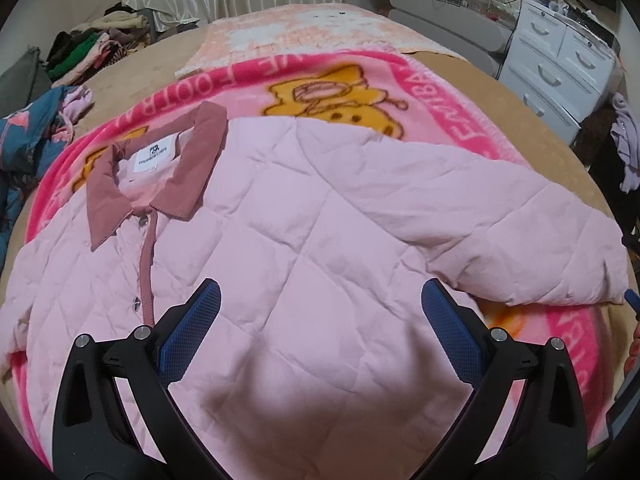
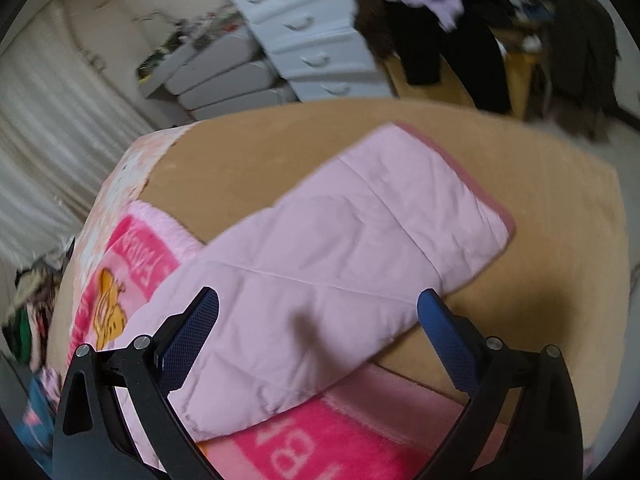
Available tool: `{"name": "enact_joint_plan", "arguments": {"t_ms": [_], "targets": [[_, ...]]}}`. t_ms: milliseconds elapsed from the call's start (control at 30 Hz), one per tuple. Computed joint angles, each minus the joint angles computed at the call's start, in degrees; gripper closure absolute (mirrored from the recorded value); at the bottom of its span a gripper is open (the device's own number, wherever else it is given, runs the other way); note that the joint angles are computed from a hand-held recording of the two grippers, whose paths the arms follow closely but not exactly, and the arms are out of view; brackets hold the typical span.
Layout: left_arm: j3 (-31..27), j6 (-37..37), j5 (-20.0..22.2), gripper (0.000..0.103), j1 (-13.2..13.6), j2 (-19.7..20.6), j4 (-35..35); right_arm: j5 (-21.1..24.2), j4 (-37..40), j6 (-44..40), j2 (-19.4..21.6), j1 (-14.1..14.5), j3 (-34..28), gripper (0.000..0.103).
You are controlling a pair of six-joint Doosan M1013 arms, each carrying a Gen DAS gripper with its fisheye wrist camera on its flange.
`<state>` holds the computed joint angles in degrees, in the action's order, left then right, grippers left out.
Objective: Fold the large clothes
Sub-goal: 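Grasp the sleeve cuff with the right gripper, then lift the sleeve with the right gripper and carry it across the jacket front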
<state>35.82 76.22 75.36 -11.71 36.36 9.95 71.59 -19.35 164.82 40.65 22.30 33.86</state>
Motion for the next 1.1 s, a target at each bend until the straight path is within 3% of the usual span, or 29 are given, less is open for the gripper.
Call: {"name": "enact_joint_plan", "arguments": {"t_ms": [167, 467, 533, 600, 667, 767, 1100], "targets": [[0.55, 0.38, -0.65, 0.009, 0.51, 0.08, -0.28, 0.41, 2.22, 4.72, -0.51, -0.79, 2.28, 0.004], [-0.07, 0.73, -0.06, 0.009, 1.89, 0.30, -0.98, -10.21, 5.08, 10.32, -3.58, -2.55, 10.90, 0.005], [-0.36, 0.67, -0.01, 0.009, 2.15, 0.30, -0.67, -14.47, 4.55, 12.20, -4.76, -2.76, 13.72, 0.014], [-0.31, 0.44, -0.29, 0.009, 2.54, 0.06, -0.85, -17.31, 2.01, 16.83, -6.05, -2.64, 16.52, 0.034], [-0.09, 0.37, -0.53, 0.009, 2.87, -0.30, -1.16, -21.77, 0.59, 19.04, -7.38, -2.77, 19.21, 0.062], [1.11, 0.44, -1.42, 0.009, 3.19, -1.34, -1.25, -27.02, -3.12, 18.84, -8.68, -2.61, 20.83, 0.075], [2.33, -0.07, -2.42, 0.009, 4.35, -3.81, -1.78, -30.52, -14.39, 10.93, -8.80, 0.38, 15.81, 0.079]]}}
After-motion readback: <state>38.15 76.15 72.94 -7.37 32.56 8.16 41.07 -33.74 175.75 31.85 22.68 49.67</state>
